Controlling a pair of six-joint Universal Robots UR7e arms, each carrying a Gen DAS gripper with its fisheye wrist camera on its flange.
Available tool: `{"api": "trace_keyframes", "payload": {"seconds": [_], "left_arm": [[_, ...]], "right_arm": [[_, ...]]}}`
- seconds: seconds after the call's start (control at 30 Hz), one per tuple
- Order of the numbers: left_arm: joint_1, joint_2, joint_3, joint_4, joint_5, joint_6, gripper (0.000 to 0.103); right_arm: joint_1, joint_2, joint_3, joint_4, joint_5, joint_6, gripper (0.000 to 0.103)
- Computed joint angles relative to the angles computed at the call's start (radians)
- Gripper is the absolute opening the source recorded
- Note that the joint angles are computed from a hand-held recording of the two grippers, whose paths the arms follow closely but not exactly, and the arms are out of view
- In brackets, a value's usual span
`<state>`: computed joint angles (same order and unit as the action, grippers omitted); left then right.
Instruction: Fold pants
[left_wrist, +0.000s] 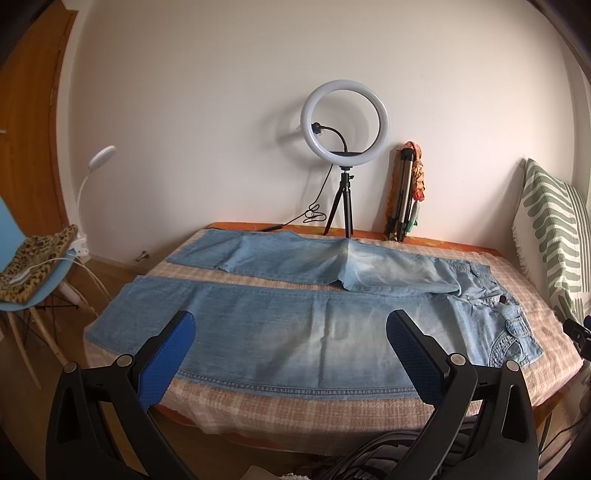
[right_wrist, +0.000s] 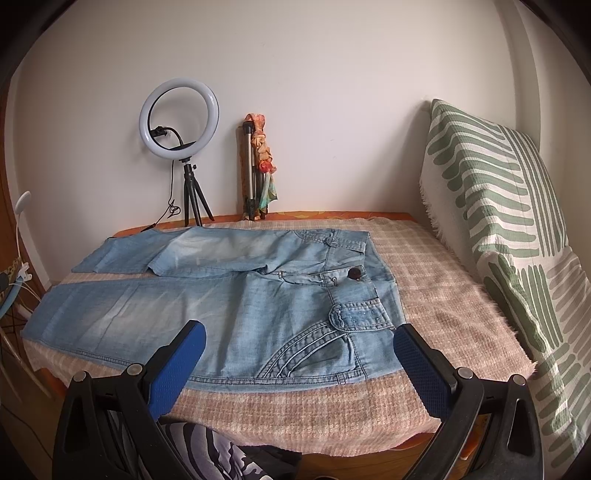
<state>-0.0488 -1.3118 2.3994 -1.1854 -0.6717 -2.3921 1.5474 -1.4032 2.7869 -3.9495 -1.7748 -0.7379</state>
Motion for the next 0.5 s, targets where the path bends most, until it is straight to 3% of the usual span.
{"api": "trace_keyframes", "payload": {"seconds": [0.5], "left_arm": [[0.003, 0.017, -0.005, -0.011, 0.003, 0.005, 0.103]], "right_arm": [[0.001, 0.005, 0.001, -0.006, -0.001, 0.001, 0.103]]}}
